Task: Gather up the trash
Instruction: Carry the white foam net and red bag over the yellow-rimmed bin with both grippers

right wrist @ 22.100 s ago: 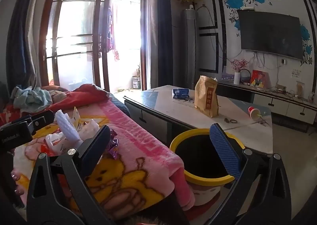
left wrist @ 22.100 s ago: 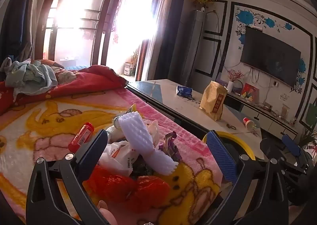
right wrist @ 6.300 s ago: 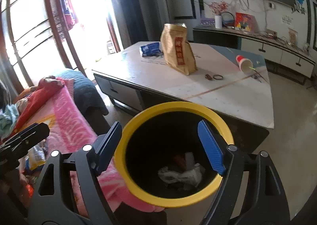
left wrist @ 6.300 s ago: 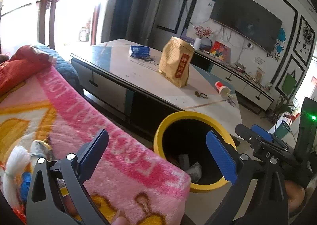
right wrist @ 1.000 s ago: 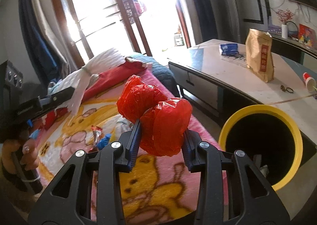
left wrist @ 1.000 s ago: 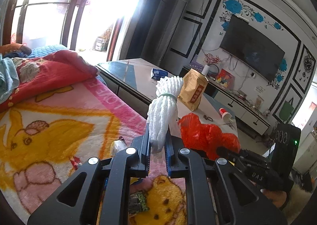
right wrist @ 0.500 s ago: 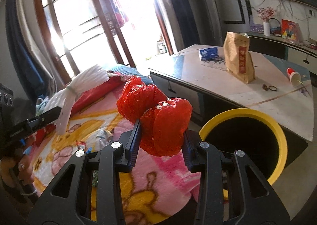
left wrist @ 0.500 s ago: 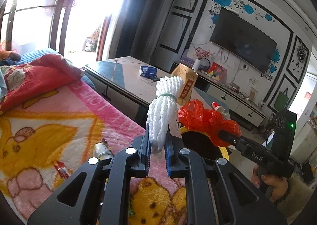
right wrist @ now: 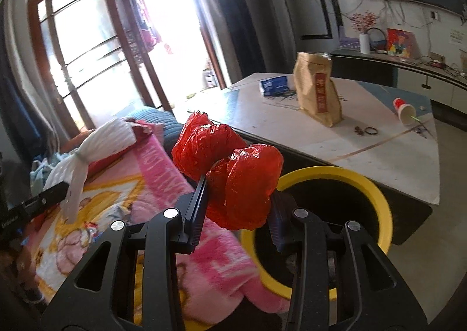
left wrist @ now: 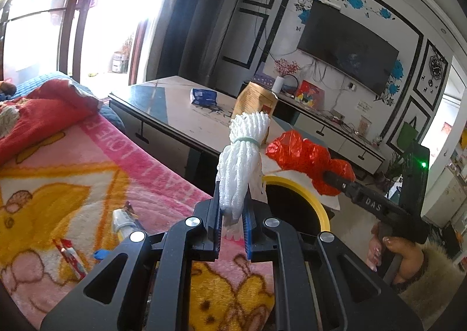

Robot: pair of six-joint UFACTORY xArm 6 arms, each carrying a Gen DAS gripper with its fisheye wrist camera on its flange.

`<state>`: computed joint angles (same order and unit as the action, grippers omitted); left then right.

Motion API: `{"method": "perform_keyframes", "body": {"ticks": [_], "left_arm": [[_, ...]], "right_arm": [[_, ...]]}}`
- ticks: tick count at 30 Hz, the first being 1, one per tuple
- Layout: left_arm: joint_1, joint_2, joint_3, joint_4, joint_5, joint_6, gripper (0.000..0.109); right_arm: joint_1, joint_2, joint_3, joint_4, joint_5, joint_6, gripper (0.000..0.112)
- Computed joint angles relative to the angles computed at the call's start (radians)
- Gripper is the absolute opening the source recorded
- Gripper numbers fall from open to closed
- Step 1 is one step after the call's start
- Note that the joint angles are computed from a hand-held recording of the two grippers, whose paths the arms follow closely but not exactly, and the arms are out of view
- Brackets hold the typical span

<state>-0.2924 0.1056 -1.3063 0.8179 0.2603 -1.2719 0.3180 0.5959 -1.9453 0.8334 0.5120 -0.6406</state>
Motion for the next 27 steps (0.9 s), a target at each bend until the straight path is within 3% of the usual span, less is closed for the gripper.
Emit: {"method": "perform_keyframes", "body": {"ticks": [27], "left_arm": [[-0.043, 0.196, -0.158, -0.270, -0.037, 0.268, 0.012]], "right_arm": [[-0.067, 0.111, -0.111, -0.230, -0.038, 0.292, 0.030]]}}
